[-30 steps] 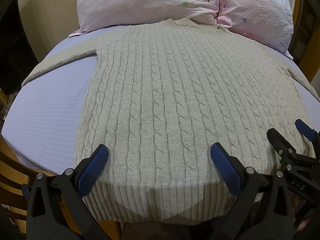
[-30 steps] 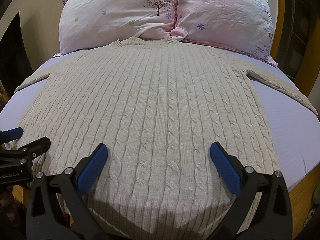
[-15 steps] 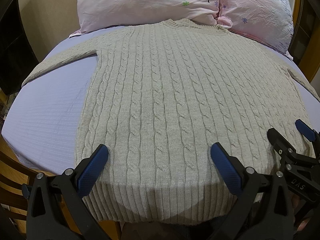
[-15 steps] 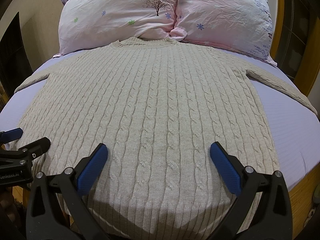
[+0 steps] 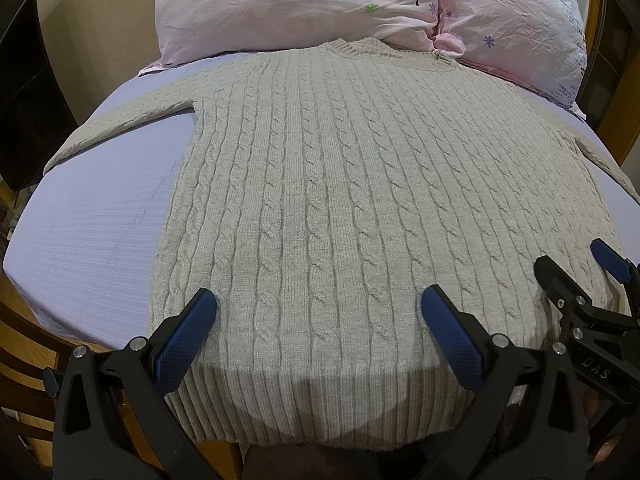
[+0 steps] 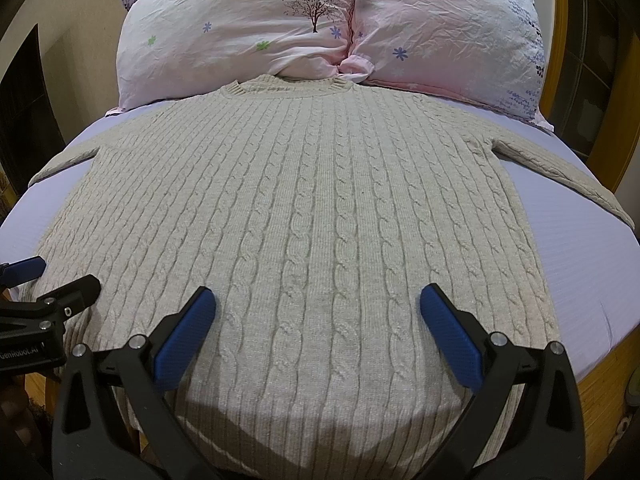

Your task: Fold small clothes

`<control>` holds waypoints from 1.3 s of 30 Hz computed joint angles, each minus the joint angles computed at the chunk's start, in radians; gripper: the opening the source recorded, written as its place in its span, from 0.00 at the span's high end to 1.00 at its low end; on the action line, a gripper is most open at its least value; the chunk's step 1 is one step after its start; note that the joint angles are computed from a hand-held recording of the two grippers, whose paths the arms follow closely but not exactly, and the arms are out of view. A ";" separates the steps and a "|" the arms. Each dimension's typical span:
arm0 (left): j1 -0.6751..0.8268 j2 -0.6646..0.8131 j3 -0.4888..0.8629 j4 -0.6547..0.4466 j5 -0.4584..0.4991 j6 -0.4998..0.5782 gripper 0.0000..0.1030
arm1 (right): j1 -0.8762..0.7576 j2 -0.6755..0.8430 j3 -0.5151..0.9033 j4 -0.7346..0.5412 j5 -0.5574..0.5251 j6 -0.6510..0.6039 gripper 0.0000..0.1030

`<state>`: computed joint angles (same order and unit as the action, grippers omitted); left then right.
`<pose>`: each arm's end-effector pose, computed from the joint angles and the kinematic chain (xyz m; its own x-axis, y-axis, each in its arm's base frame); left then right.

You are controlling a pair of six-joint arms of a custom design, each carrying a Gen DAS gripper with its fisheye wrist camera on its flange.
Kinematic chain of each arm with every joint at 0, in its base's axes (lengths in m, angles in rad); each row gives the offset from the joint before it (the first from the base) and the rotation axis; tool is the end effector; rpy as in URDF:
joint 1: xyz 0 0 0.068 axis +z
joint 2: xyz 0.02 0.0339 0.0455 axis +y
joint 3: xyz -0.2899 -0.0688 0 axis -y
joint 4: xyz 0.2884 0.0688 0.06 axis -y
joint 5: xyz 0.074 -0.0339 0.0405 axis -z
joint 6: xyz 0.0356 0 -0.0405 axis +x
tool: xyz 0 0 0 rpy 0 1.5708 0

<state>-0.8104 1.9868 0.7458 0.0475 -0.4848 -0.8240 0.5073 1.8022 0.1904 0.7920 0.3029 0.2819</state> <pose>0.2368 -0.2249 0.0272 -0.8189 -0.0812 -0.5682 -0.1151 0.9931 0.0239 0.1872 0.0919 0.0261 -0.6932 -0.0815 -0.7161 -0.0968 0.9951 -0.0196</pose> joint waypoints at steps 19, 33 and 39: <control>0.000 0.000 0.000 0.002 -0.002 0.000 0.01 | -0.002 -0.009 -0.001 -0.010 -0.001 0.000 0.02; 0.000 0.001 0.000 0.005 -0.004 0.003 0.01 | 0.017 -0.096 -0.001 -0.099 0.012 0.010 0.02; -0.003 0.003 -0.006 0.025 -0.019 0.010 0.01 | -0.021 -0.049 -0.031 0.045 -0.032 -0.062 0.02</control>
<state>-0.8137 1.9901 0.7400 0.0730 -0.5036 -0.8137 0.4861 1.7537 0.1596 0.8371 0.2704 0.2197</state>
